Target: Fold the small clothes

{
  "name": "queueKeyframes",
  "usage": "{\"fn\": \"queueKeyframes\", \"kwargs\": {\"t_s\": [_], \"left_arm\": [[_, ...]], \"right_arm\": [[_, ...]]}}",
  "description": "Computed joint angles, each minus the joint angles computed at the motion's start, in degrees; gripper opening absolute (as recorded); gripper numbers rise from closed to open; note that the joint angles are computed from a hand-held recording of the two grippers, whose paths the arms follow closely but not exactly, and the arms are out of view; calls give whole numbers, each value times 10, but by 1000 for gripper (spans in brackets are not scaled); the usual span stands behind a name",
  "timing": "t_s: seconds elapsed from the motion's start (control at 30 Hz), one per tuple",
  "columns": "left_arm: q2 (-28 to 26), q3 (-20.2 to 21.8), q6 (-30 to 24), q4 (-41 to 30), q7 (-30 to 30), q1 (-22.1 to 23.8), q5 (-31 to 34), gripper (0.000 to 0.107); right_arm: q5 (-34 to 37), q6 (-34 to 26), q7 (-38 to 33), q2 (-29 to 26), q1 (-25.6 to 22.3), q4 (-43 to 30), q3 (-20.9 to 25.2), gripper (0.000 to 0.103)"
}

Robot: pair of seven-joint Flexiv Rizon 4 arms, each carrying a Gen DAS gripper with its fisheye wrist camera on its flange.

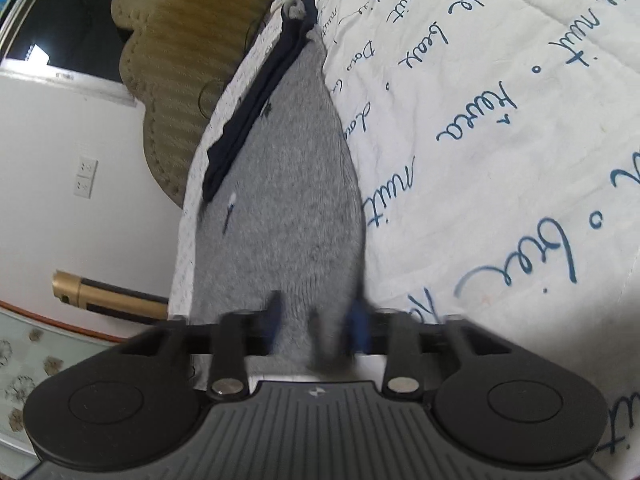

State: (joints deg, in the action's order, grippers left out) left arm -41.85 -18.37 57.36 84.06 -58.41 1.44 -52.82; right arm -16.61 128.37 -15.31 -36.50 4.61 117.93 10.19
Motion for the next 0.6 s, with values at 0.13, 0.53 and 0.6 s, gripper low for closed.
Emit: {"fn": "queueKeyframes", "kwargs": {"t_s": [0.13,0.53,0.6], "left_arm": [[-4,14,15,-11,-20,-17,27,36],[29,101,45,-27,-88,-52,207,50],[28,96,162,-28,-75,-67,234,78]], "right_arm": [[1,-1,4,-6,6,-11,-8,46],[-258,-58,249,88,316,82,-477,10],[-125,-199,98,131,396,70,-508,24]]}}
